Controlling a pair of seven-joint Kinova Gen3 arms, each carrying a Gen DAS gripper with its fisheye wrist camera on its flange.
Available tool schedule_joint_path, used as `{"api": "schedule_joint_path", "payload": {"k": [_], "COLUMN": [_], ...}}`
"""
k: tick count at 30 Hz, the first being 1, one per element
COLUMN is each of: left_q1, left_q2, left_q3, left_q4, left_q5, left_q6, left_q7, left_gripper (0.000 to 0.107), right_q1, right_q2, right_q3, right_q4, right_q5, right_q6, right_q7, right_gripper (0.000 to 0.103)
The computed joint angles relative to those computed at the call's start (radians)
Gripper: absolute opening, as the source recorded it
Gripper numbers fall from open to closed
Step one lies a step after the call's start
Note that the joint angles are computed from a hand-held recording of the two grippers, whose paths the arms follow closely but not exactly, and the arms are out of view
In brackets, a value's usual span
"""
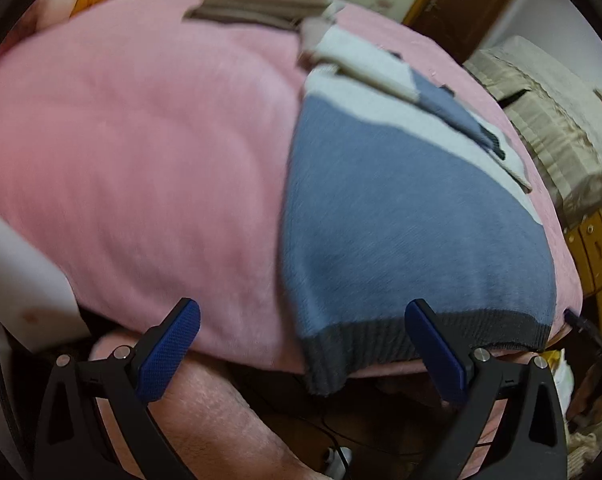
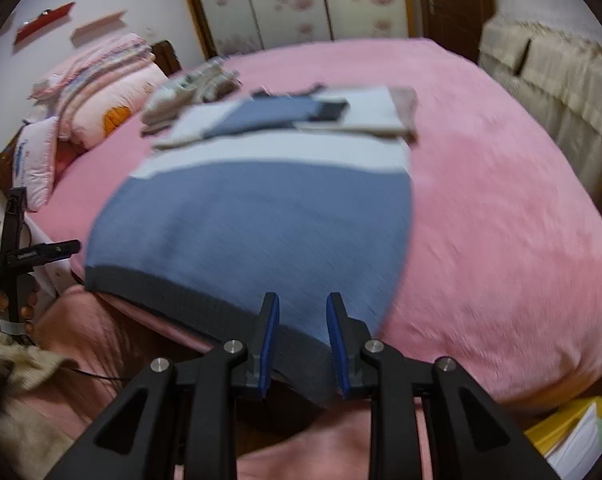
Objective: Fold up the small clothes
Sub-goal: 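Grasp the dark grey ribbed hem with both grippers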
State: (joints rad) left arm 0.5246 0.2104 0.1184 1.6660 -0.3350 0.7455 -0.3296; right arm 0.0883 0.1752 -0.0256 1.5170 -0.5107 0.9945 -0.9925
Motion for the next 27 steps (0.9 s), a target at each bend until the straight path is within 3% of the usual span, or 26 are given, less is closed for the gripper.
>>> {"api": "schedule_joint_path", "payload": {"k": [7,14,17,21,27], "left_q1": [-0.056,-0.020,-0.034,-0.083,-0.116], "left_q2": [0.000,-0.006,-0.021,-0.002,0.000], "left_q3": [0.019,-0.012,-0.002,0.039,0.045], "left_q4": [0.108,0.142,0.162,0.144,0.167], "left_q5": [0.149,0.131,0.151,0.242,0.361], "left_q6": [-0.180,-0.253,-0.289,-0.314,-0.371], "left_q7": [-0.097,-0.055,-0.084,-0.204,-0.302], "left_gripper": [0.096,0.094,0.082,0.057,0.046], "right_q1": [0.065,0.072,0.064,0.066,0.070], "right_q2": [0.060,0.090,0.104,0.108,0.110], "right_q3": [0.018,-0.004,-0.011,-0.021,-0.026], "right_q4": [0.014,0.022,0.018,0.019,0.019], "right_q5": [-0.047,-0.085,-0.083,-0.097,-0.112], "right_q6": [0.058,0.060,0.059,0.054,0.067], "right_q7": [-0.068,-0.082,-0.098,-0.097,-0.079], "right_gripper": [0.025,0.026,0.026,0.028,0.028]}}
